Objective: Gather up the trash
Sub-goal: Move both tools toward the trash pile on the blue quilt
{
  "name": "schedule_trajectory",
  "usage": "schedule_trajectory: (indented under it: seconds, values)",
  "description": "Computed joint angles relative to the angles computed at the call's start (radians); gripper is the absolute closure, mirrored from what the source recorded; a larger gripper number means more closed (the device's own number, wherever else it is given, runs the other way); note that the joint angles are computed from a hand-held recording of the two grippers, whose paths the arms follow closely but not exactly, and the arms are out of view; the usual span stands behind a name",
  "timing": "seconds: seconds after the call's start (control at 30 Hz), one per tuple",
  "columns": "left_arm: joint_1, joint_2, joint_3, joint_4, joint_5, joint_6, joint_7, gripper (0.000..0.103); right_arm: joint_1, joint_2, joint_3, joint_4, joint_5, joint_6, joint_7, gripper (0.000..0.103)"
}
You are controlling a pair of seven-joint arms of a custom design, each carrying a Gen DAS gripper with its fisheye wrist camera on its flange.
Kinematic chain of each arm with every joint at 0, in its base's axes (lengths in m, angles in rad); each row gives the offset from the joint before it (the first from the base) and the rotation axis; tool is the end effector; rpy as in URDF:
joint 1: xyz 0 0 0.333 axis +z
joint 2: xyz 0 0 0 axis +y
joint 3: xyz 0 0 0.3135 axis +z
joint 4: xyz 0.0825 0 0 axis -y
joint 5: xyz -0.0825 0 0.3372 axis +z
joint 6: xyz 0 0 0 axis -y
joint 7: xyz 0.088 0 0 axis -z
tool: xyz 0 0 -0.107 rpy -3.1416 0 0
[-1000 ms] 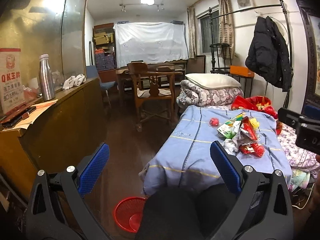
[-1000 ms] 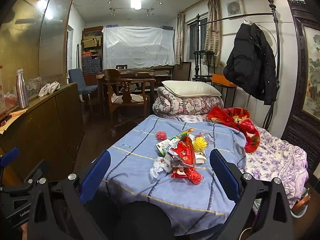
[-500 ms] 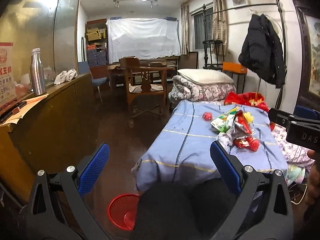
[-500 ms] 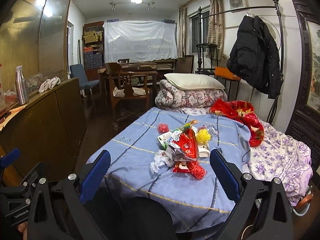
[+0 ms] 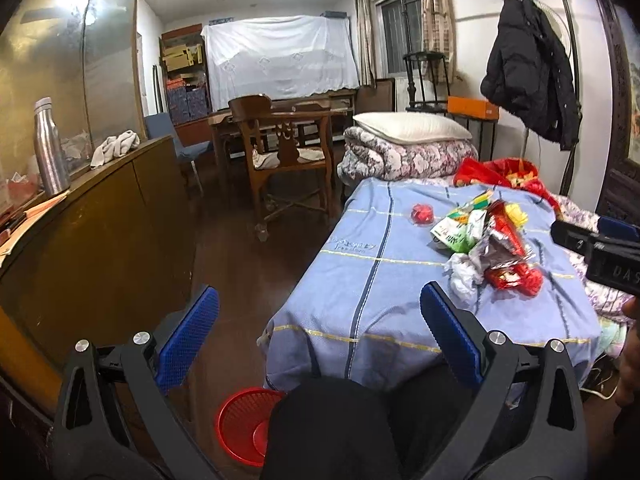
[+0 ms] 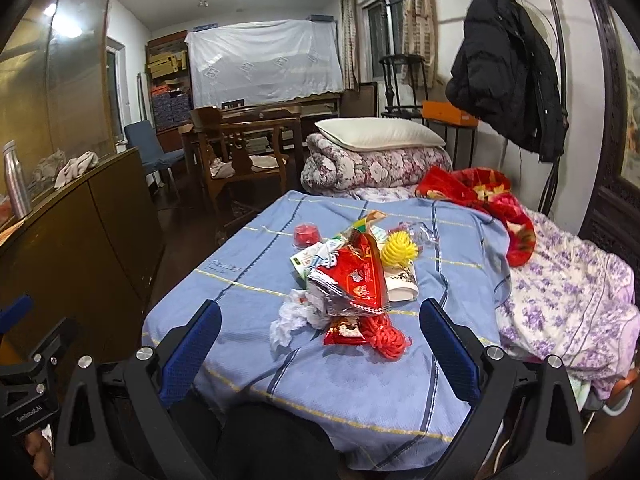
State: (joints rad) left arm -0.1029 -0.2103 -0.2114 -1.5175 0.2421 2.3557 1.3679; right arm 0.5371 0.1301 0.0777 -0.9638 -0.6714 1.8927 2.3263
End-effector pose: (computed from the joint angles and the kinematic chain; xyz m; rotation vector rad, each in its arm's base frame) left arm 0.4305 -0.1580 0.8452 -1.3926 1.7124 -0.9207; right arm 0.4501 0.2548 0.8636 -1.4377 1.7661 -0.9384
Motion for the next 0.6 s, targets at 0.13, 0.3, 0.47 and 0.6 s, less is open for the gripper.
schedule_trajectory:
  seconds: [0.13,0.3,0.47,0.6]
  values:
    - [-0.007,0.04,0.015,0.02,-0.051,-0.023,0.021,0.007,-0.062,-0.071,-0.011,-0.167,0.054,0.117,0.04,0.006]
    - [-0.012,0.101,0.026,0.069,-0.105,-0.089,0.019,0.007,-0.143,-0.149,0.001,-0.337,0.123,0.231,0.063,0.006]
    - [-0.025,0.16,0.025,0.118,-0.118,-0.134,0.036,0.007,-0.214,-0.192,0.007,-0.449,0.188,0.328,0.065,0.006]
    - [-0.041,0.202,0.021,0.153,-0.131,-0.155,0.076,0.007,-0.25,-0.178,0.003,-0.468,0.253,0.382,0.045,0.006]
